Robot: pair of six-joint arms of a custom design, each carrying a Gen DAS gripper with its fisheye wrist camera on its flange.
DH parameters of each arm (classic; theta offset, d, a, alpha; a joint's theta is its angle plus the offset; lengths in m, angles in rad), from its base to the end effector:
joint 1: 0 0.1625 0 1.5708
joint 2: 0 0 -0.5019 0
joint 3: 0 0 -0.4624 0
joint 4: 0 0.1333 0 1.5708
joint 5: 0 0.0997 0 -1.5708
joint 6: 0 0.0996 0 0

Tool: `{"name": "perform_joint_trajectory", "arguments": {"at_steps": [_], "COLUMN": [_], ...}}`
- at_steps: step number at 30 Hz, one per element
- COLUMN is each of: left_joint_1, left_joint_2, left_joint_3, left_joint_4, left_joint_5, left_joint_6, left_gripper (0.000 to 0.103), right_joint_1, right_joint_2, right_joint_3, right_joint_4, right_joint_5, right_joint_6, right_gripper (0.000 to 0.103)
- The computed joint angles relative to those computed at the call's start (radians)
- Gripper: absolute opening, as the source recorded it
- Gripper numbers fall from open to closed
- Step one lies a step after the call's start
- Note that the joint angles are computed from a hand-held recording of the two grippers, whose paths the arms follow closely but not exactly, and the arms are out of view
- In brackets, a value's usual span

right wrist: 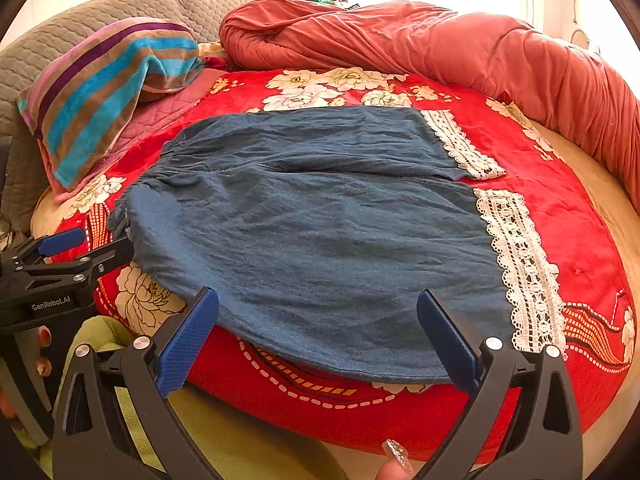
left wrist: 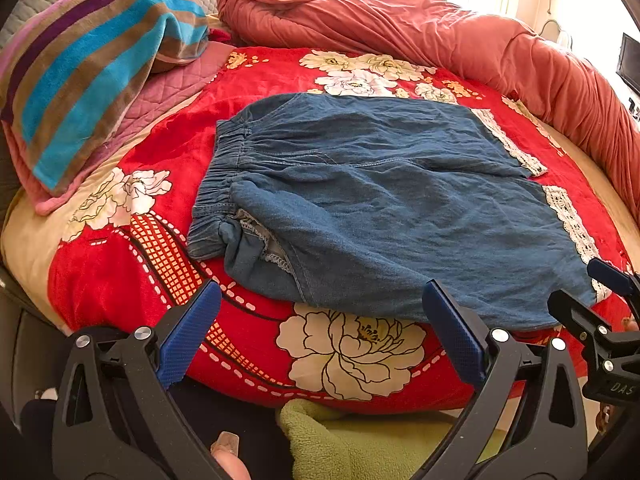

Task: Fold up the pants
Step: 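Move both tools toward the blue denim pants lying on the bed, then close the left tool on the elastic waistband of the pants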

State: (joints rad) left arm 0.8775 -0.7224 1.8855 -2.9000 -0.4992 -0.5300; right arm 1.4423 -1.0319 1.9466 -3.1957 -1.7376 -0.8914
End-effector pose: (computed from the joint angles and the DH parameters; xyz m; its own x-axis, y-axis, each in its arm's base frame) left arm -0.2559 -0.6534 0.0393 -0.7164 -0.2158 -0.6635 0.3108 0.7527 -0.5804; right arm 0.0288 -0.6886 0.2174 -0.6814 -0.4381 0.5863 -0.6890 0.6543 -0.3117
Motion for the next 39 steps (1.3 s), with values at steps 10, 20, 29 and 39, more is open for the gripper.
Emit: {"name": "perform_joint_trajectory", "arguments": {"at_steps": [10,20,29,39], "left_joint_1": [0.004,0.039,0.083,0.132], "left_joint_2": [-0.002,-0.005,-0.041,-0.057], "left_joint_3": [-0.005,-0.039,-0.047,-0.093], "left_joint_4": [0.017,0.047,0.052,0.064], "left_joint_5": [0.006,0.028,0.042,0.053], "left_joint_6": [-0.012,-0.024,-0.041,-0.002], "left_gripper": [0.095,0.095,0.095,0.095], "right_joint_1": [0.008,0.033,0.065,0.103], "right_joint_2": [0.011,0.056,0.124,0.205], "right_joint_3": [-0.013,-0.075,-0.162,-0.286], "right_joint_4": [-0.017,-0.006,0.009,0.07], "right_joint_5": [0.0,0.002,-0.02,-0.055], "right_joint_6": [-0.01,-0.008,-0.012,-0.023], "right_gripper": [0.099,0.099,0.099,0.099]}}
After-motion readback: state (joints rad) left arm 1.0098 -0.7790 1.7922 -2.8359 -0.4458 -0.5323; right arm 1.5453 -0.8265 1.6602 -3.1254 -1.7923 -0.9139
